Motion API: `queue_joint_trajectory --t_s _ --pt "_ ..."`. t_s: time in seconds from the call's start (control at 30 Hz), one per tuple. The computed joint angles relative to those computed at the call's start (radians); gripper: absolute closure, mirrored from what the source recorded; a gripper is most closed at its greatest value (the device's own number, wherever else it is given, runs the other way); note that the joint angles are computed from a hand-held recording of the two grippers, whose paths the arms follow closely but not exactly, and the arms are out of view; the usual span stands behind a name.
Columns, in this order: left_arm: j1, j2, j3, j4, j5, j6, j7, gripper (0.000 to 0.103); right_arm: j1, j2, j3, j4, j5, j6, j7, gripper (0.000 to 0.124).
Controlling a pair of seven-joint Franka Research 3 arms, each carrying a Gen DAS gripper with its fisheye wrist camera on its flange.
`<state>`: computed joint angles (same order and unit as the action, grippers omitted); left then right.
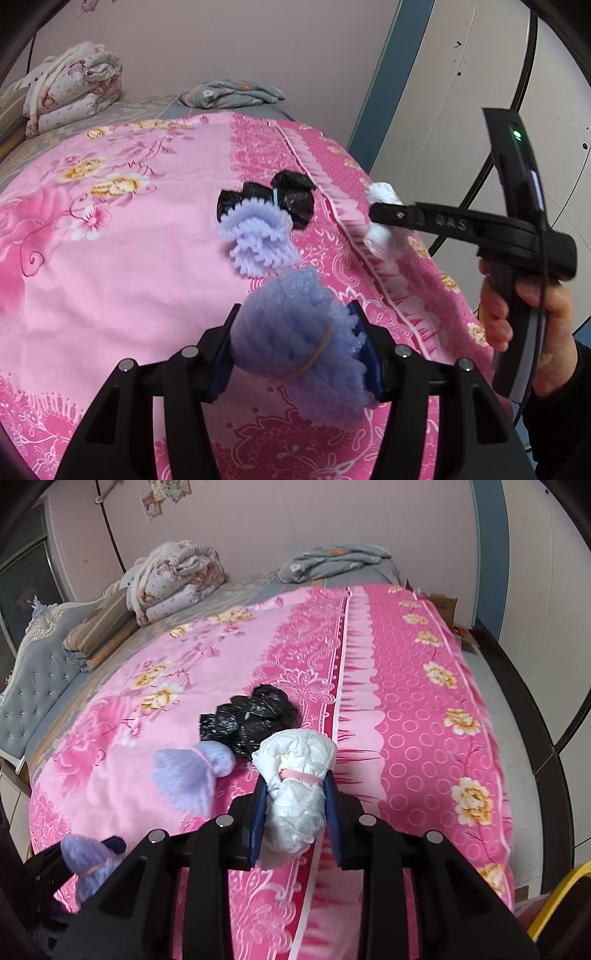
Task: Collect trash
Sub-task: 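Grasp the lavender mesh net with the left tool while the right tool grasps the white tissue bundle, then carry the mesh net and tissue bundle over the yellow-rimmed bin with both tools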
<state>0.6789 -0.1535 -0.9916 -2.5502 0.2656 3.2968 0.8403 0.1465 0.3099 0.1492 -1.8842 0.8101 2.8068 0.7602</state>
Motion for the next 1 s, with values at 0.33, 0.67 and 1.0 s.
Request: queue_joint_trajectory --t_s 0.33,0.67,1.0 --pt "-0.210 -0.129 0.189 -0.034 0.037 -0.015 -0.082 0.050 -0.008 -0.208 -0.029 -0.170 0.187 0.000 -0.152 0.097" --pt "-0.293 -0.237 0.230 -0.016 0.120 -0.043 -0.177 0.050 0.040 -0.433 -0.144 -0.318 0.360 -0.012 -0.287 0.097" --pt "-0.335 -0.278 0.224 0.052 0.230 -0.094 -0.271 0.050 0.066 -0.622 -0.239 -0.423 0.390 0.014 -0.300 0.097"
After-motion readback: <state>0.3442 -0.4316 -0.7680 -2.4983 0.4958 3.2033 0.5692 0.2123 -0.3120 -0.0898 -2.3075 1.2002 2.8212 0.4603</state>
